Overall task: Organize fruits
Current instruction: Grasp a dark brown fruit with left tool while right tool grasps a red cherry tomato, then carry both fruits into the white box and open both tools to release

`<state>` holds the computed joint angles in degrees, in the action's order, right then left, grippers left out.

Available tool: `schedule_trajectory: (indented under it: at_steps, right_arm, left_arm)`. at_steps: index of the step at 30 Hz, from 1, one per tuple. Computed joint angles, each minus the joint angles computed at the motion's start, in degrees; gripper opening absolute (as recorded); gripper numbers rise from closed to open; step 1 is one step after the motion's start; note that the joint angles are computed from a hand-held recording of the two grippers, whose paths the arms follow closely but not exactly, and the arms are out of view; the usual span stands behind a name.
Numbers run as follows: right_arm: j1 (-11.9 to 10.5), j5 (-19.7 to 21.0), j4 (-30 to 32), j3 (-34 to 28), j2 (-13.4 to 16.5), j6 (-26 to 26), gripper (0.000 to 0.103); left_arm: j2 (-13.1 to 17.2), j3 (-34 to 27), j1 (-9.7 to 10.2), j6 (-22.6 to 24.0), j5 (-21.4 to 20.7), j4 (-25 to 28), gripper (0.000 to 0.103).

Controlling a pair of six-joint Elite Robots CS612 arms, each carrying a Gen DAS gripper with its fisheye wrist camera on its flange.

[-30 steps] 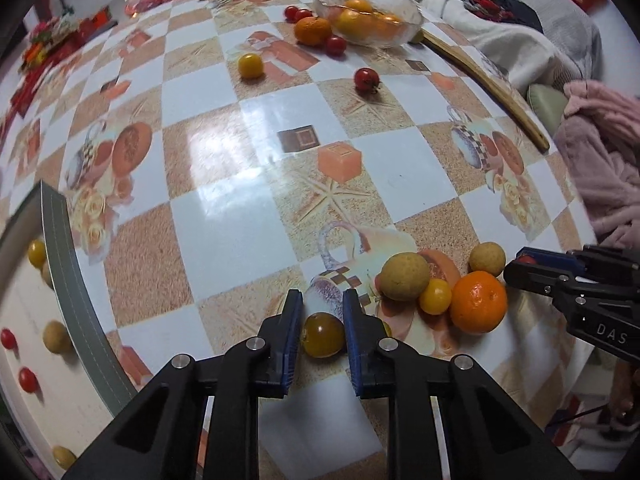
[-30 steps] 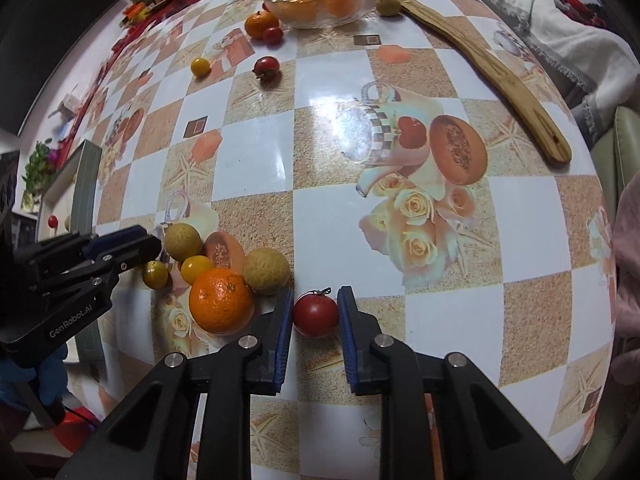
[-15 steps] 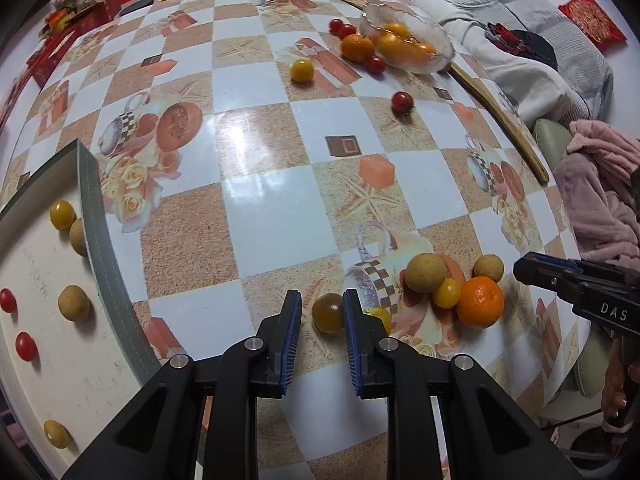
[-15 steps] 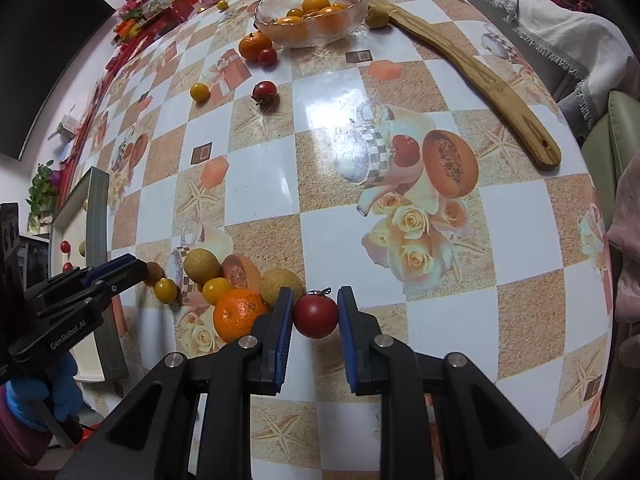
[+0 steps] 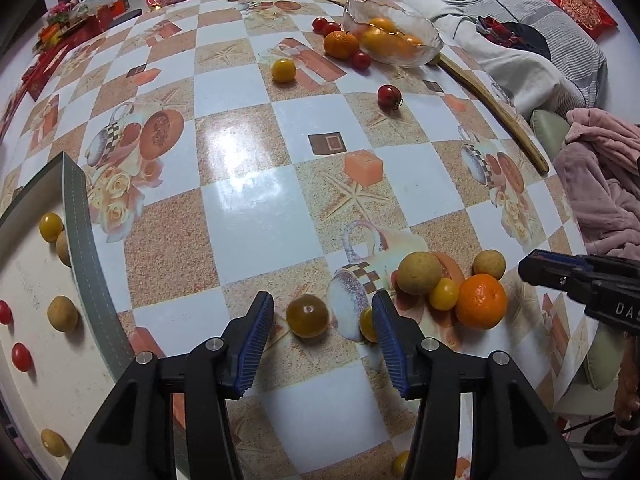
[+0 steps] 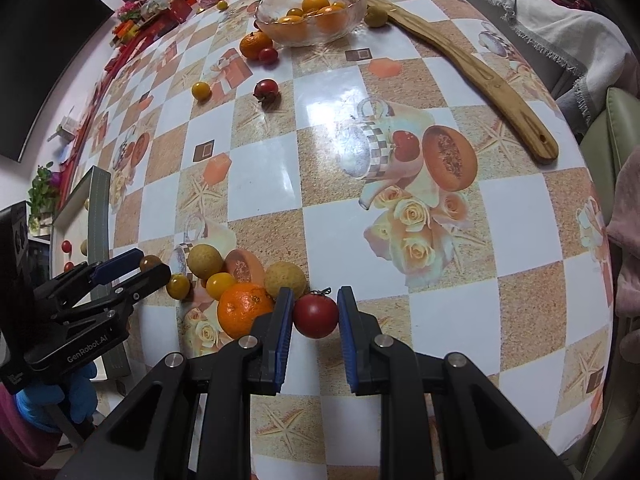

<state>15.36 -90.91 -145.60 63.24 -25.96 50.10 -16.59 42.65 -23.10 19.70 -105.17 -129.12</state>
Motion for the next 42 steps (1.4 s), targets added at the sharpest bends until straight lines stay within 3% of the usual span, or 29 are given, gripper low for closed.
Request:
schedule_trajectory:
  at_steps: [3,6,9,14,16,18,25,30,42]
  right_arm:
    - [-0.03,-0.08,-0.54,0.33,-0.16,0.3,0.024]
    - [-0.04,0.02,-0.7,0.44,-0.15,0.27,0.024]
    - [-0.04,0.33,-0.54,0.34,-0.03,0.45,0.024]
    - [0.0,0.24,-0.45,0.12,0.0,0.17,0.024]
    - [-0.03,0.11,-0.47,0.12,-0.04,0.18,0.024]
    - [-0.07,-0.09,-0.76,0.19,-0.1,0.38,0.024]
    - [-0.05,0.18,-1.01,-0.69,0.22,0.29,0.024]
    - [0.27,0.18,0.05,-2.99,0.89,-1.79,0.024]
    - [1.52,2.25,6.37,-16.59,6.5,-9.71,0.024]
  left_arm:
    - [0.51,-0.93,0.31,-0.87,1.76,0.25,0.053]
    - [1.96,-4.05,0.93,-2.91,-0.57,3.59,0.053]
    - [1.13,-2.04,0.21,-0.71,1.25,1.58,0.053]
    - [0.87,-0.77,-0.34,-1.65,2.5,-1.13,0.052]
    - [0.57,-0.08,-0.49,-1.0,3.56,-1.96,0.034]
    - [0.16,0.48,-0.43,-0.27,3.2,-1.42,0.023]
    - [0.04,-0.03,0.25,-3.63,1.47,0.6,0.022]
    - [-0.92,0.99,0.97,-5.76,0.33,-0.94,0.022]
    - [-3.43,4.64,3.77,-9.46,1.91,-5.69,0.022]
